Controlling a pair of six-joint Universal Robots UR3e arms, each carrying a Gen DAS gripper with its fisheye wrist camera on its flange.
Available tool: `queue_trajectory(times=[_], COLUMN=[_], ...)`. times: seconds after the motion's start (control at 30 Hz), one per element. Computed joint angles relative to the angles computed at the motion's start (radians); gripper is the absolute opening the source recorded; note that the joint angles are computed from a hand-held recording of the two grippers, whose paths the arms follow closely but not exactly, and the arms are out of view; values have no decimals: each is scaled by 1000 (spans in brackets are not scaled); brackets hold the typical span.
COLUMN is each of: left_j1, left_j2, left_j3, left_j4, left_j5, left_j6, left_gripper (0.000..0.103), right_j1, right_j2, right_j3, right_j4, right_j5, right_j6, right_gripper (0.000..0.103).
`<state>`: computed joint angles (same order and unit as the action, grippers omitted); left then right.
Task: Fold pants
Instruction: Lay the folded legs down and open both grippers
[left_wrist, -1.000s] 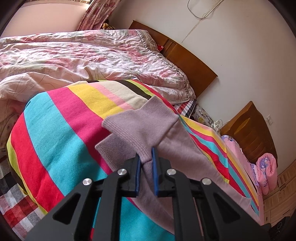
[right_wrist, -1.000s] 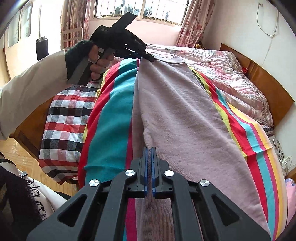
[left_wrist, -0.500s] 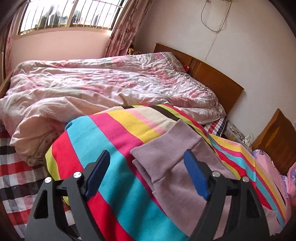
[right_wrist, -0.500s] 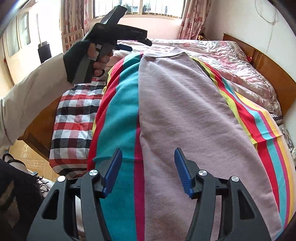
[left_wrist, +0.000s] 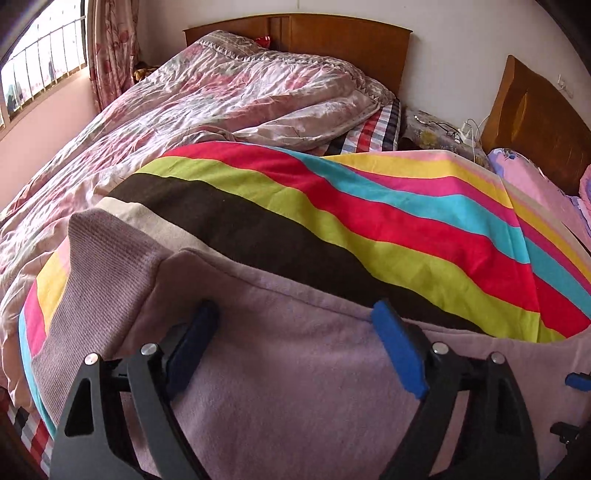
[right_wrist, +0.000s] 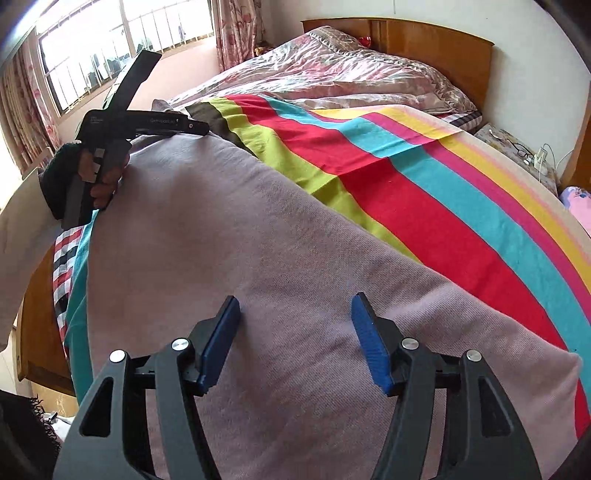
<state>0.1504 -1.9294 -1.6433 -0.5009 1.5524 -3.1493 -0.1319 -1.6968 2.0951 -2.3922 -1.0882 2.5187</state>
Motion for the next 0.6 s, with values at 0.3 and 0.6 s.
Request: queue_trajectory(times=[0.3, 0.6], left_j1=[-138, -567], left_j2=[9, 52], left_j3=[-24, 82], left_j4=[100, -11], left_j5=[283, 30], left_j6=[-71, -158], left_gripper=[92, 102], right_j1=[-219, -1138], right_j2=[-209, -838], right_j3=[94, 60], right_j4=[148, 1157], right_j5=[46, 146], right_j6=[-52, -807], right_gripper=[77, 87])
